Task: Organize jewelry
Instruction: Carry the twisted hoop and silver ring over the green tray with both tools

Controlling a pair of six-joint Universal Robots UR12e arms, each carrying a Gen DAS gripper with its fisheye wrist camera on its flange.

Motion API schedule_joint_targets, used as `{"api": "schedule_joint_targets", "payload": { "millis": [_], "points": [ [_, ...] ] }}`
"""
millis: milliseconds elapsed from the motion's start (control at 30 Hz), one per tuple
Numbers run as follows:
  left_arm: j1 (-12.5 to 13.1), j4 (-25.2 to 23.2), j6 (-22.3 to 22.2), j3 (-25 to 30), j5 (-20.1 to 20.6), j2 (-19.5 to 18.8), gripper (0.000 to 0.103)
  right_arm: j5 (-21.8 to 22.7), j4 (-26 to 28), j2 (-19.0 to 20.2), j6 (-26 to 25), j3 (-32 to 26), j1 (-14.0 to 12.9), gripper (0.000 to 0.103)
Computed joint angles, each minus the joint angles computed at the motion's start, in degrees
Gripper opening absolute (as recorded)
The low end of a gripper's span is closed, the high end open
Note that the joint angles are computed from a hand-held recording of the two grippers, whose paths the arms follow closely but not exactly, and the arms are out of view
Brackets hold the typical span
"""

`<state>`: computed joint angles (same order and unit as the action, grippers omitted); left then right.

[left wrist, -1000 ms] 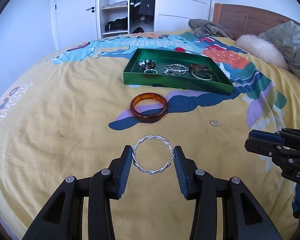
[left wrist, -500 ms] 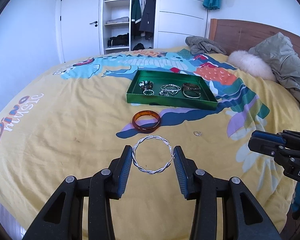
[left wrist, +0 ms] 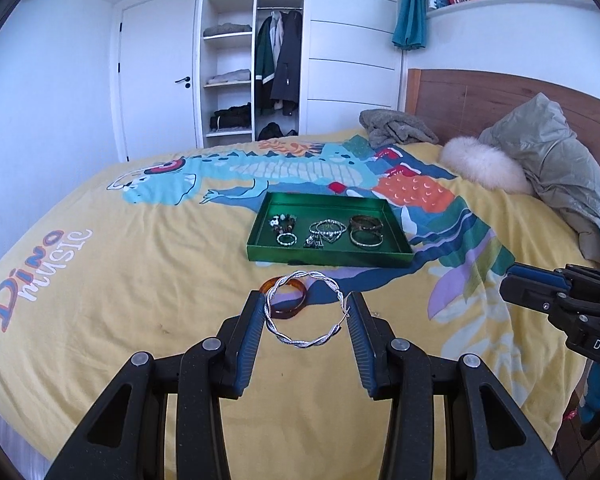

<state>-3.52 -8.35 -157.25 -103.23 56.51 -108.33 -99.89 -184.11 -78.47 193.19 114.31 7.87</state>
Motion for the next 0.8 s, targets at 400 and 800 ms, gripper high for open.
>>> {"api": "schedule_joint_targets", "payload": {
  "millis": [400,800],
  "points": [
    [-1.82,-1.15,-4.34,7.06,0.14,-2.55,0.042,-0.83,-1.53,-0.81,-1.86,-2.82,-3.57,0.019],
    [-5.64,-7.76,-7.16,20.36,4.61,-10.84,0.042,0.92,-0.48,3.5,-2.05,-10.2,-8.63,0.019]
  ]
}}
